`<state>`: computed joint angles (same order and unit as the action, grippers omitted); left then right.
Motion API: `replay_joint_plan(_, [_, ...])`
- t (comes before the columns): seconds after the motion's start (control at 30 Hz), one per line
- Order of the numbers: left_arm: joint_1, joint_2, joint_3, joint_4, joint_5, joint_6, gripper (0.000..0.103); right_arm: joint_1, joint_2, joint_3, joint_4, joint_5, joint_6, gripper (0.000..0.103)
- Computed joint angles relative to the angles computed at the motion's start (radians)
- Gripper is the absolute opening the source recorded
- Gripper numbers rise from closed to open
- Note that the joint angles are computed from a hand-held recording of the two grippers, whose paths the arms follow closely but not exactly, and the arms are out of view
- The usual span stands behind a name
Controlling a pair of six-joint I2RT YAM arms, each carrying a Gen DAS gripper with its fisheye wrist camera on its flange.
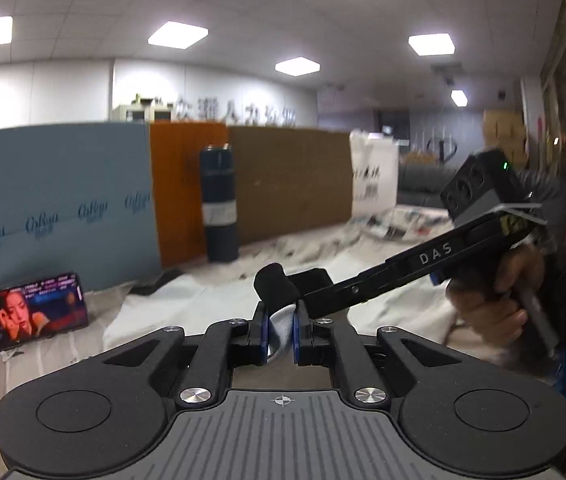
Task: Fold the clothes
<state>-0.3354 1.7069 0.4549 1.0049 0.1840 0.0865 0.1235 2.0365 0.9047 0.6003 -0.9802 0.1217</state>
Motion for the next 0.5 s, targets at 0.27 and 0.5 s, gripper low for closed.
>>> replay_joint_plan(0.27, [-0.076,-0.112,-0.244,0.273,0.039,-0.139,0.01,-0.089,-0.204,-0.292,0.178,-0.153,-0.032,0.01])
replay_joint_plan(0.5, [-0.143,-0.089,-0.411,0.454,0.066,-0.264,0.01,-0.189,-0.383,-0.454,-0.063,-0.263,-0.31,0.01])
